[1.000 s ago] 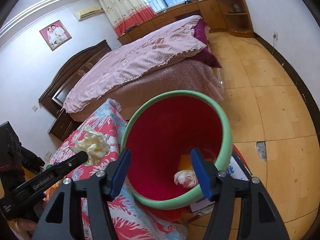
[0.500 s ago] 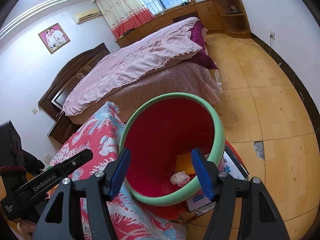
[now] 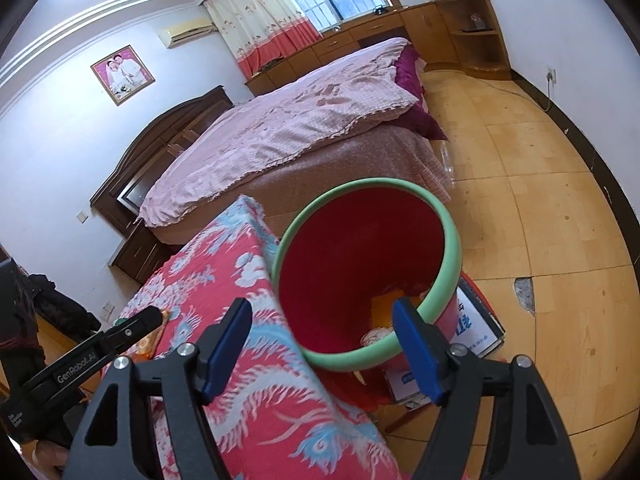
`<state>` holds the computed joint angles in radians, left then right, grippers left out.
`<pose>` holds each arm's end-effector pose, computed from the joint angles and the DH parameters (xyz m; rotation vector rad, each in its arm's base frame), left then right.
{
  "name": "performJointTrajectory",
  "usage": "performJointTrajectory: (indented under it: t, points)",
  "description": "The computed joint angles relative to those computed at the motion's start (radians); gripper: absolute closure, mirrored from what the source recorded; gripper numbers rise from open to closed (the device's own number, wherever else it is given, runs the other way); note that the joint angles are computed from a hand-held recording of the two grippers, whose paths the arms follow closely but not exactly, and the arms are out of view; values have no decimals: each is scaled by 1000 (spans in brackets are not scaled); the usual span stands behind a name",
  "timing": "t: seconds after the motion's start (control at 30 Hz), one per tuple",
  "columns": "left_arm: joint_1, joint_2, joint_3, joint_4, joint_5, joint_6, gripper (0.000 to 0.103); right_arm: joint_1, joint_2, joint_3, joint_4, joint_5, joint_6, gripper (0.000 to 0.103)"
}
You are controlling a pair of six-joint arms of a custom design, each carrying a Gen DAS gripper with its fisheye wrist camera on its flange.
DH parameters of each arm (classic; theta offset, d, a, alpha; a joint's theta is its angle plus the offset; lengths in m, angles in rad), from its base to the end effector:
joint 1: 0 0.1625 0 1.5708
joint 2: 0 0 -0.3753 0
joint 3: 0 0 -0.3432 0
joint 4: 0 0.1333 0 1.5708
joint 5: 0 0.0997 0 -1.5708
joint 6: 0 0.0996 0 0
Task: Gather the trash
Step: 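Move the left tool back to the table toward the white medicine box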
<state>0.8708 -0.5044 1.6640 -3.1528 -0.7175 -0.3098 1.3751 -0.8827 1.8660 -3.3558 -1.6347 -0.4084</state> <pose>-0.2166 -0.5805 0.0104 0.2367 2.4087 -0.9817 0.0138 -0.5831 0.1693 0.2458 -2.6414 1.0481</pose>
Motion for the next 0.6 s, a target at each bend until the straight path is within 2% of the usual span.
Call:
performJointTrajectory:
  t: [0.17, 0.23, 0.33, 0.6]
  points:
    - [-22, -73, 118, -17, 55, -66, 65, 19, -24, 54, -27, -4, -24, 27]
    - [-30, -101, 162, -18, 72, -89, 64, 27, -30, 72, -41, 1, -29, 22]
    - [-42, -142, 229, -25, 104, -136, 57, 38, -39, 95, -41, 7, -28, 22]
    - [-60, -234, 385, -53, 149, -228, 55, 70, -49, 150, -55, 17, -34, 16]
